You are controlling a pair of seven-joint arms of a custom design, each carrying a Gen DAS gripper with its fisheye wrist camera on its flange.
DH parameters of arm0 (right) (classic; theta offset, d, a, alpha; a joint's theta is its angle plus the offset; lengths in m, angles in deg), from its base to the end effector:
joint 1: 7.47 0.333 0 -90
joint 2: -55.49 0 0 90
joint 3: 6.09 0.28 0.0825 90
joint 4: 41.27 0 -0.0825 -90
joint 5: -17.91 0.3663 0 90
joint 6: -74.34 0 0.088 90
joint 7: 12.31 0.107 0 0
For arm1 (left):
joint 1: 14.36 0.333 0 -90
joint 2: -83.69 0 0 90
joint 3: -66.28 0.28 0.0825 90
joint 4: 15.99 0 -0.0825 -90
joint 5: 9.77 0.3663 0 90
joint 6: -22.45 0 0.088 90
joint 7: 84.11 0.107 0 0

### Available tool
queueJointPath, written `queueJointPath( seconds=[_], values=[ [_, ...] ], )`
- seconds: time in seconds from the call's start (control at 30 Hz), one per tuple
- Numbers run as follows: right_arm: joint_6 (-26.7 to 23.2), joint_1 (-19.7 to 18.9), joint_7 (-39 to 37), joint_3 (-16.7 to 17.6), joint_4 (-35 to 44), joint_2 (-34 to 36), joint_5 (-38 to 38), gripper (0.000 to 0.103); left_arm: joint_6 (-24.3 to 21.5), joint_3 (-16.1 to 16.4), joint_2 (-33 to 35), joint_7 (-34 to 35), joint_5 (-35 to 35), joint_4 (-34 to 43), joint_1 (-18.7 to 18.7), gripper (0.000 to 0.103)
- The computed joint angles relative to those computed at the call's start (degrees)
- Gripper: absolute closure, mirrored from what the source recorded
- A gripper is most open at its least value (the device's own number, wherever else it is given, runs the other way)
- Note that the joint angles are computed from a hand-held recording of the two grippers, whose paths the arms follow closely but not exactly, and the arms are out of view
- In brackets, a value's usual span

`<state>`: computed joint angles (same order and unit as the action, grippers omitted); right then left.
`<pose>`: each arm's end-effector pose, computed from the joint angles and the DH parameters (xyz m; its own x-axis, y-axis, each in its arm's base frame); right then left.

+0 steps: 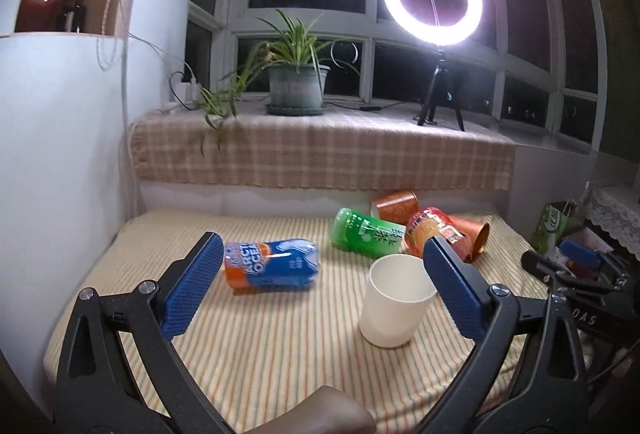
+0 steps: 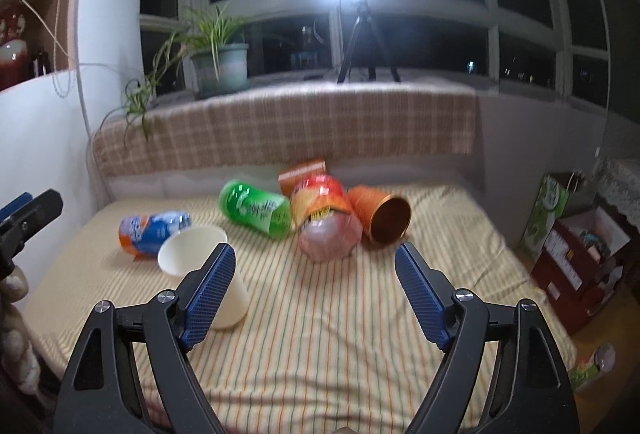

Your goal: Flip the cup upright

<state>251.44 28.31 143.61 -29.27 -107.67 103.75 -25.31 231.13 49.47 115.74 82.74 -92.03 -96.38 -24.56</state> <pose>0.6825 0.3312 0.3995 0.1559 -0.9863 -0.0532 -0.3875 -0.0115 -0.9218 0.6436 -0.1323 0.4506 0.0679 -0.9954 0.0683 -0.3244 -0.0867 -0.9419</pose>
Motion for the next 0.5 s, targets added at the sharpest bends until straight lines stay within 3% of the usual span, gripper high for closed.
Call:
queueJointPath(
  seconds=[0.03, 0.1, 0.5],
  values=[
    [0.66, 2.02, 3.04, -3.43, 0.02, 0.34, -1.07, 0.019, 0.16, -0.02, -0.51, -1.43, 1.17, -1.13, 0.09, 0.001],
    [1.11, 4.13, 6.78, -7.19, 0.45, 0.9, -2.73, 0.018, 0.17, 0.49, -1.28, -3.99, 3.04, -2.82, -0.02, 0.001],
    [0.86, 8.23, 22.76, -15.15, 1.65, 1.55, -13.83, 0.017, 2.18, 3.98, -2.54, -9.95, 7.98, -6.07, -3.22, 0.001]
  ],
)
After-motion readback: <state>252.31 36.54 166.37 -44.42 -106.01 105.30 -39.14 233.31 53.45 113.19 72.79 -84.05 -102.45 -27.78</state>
